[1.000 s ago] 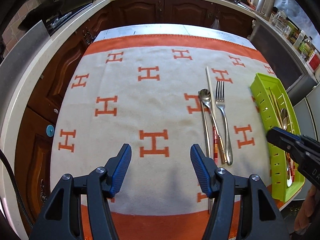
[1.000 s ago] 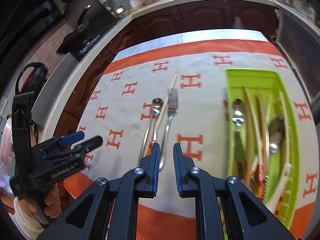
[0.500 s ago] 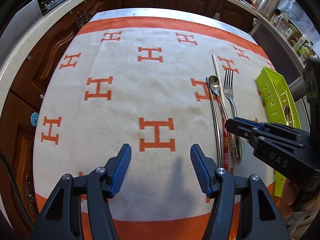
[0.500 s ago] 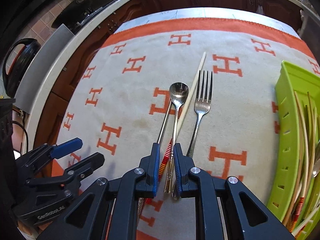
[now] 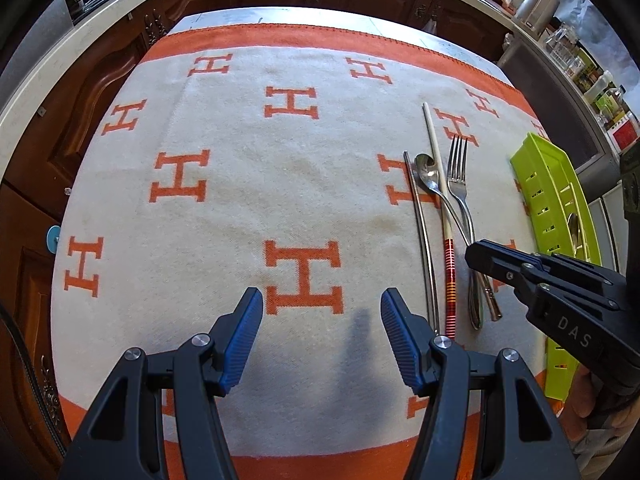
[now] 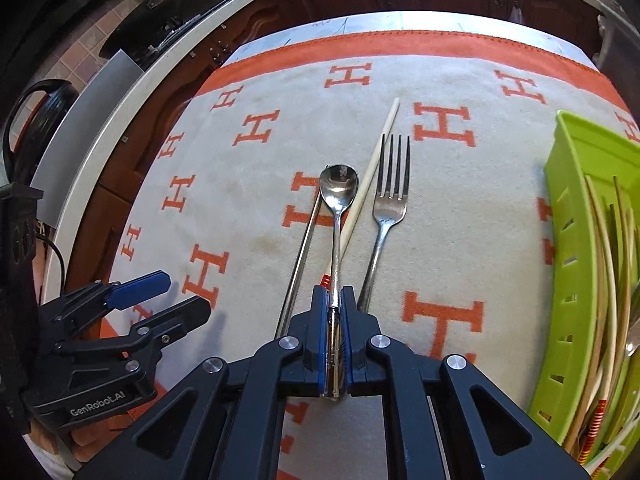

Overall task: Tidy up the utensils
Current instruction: 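Grasp the steel spoon with the right tool while the left grasps a steel chopstick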

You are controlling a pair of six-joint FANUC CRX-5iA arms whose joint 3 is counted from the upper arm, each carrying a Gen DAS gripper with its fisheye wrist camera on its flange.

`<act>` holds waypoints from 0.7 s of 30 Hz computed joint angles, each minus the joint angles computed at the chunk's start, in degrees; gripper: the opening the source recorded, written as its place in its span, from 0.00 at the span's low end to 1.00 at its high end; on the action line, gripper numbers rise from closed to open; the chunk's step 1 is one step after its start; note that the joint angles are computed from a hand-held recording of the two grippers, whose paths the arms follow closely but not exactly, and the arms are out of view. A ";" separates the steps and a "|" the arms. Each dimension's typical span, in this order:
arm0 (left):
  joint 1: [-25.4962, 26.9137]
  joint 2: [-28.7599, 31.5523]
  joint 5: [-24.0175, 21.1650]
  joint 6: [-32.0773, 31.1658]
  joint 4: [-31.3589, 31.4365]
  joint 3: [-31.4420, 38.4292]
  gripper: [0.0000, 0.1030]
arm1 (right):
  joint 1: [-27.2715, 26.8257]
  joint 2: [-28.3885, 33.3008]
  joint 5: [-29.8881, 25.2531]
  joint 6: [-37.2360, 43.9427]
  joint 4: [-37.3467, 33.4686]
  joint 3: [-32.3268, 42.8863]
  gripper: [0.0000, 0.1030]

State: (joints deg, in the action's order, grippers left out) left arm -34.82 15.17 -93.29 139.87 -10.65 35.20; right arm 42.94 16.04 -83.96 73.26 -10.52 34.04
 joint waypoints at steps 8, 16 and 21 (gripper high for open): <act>0.50 4.69 0.06 -2.89 2.69 4.91 0.58 | 0.60 -4.12 -1.23 0.33 2.80 -4.73 0.06; 0.03 12.23 -4.77 -6.09 3.36 14.28 0.43 | -0.32 -6.97 -0.14 -0.75 2.70 -8.73 0.06; -1.35 17.91 -11.52 -8.93 1.54 23.35 0.45 | -0.84 -7.20 -0.09 -0.43 1.93 -9.01 0.06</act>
